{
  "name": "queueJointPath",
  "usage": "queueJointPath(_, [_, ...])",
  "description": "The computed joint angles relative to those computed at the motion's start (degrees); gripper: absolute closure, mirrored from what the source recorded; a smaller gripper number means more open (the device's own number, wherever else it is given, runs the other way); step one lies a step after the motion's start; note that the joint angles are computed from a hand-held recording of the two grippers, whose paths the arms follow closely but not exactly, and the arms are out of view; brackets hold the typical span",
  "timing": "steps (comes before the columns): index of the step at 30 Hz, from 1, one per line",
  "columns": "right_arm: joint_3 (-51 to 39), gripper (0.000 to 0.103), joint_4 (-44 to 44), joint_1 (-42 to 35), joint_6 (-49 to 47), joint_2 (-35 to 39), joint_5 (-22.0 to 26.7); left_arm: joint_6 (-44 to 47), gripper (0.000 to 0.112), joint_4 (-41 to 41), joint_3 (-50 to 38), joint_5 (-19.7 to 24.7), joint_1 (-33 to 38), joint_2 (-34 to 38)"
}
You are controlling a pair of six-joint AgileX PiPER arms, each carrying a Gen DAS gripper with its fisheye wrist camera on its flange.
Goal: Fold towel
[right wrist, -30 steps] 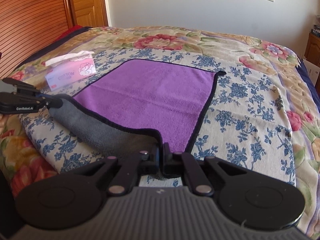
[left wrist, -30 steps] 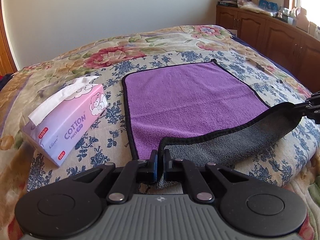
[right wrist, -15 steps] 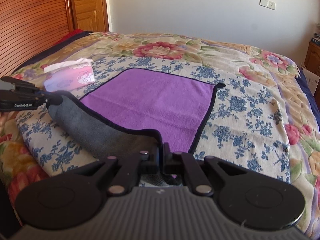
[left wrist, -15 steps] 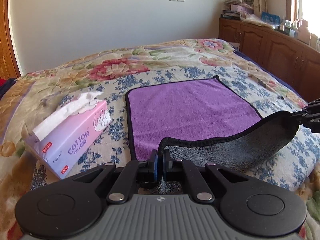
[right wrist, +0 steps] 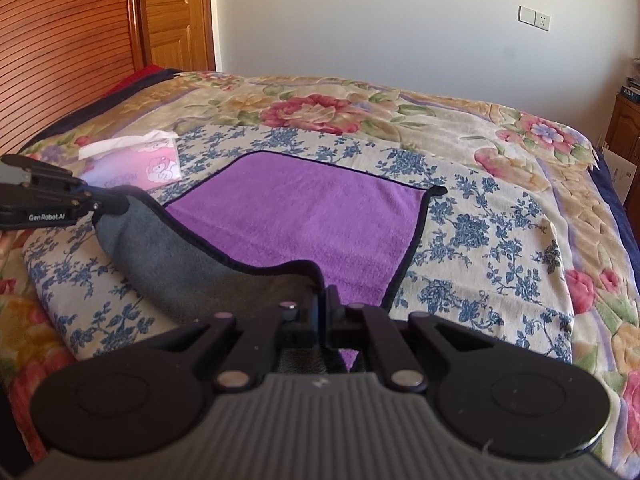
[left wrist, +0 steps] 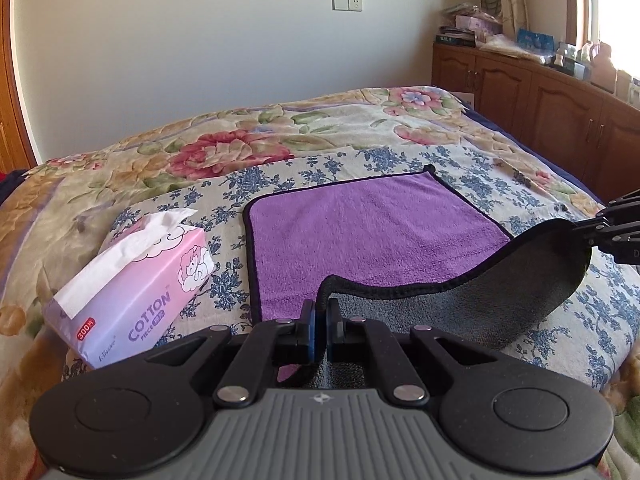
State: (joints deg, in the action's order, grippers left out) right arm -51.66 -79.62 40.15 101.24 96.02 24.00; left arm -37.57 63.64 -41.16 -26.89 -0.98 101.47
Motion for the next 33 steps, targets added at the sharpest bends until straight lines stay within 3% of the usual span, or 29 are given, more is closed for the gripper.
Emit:
queueJointPath(18, [-2.44,0.099,-2.82,-2.57,0.64,2.55,-1.04,-1.54,0.107,0.68,-4.55,1.03,-1.01,3.52])
queueJointPath(33, [-5.47,0.099,1.08,-5.39,-6.67,3.59,-1.84,-2.11,0.107,-0.59,-8.88,2.82,-2.87,5.67])
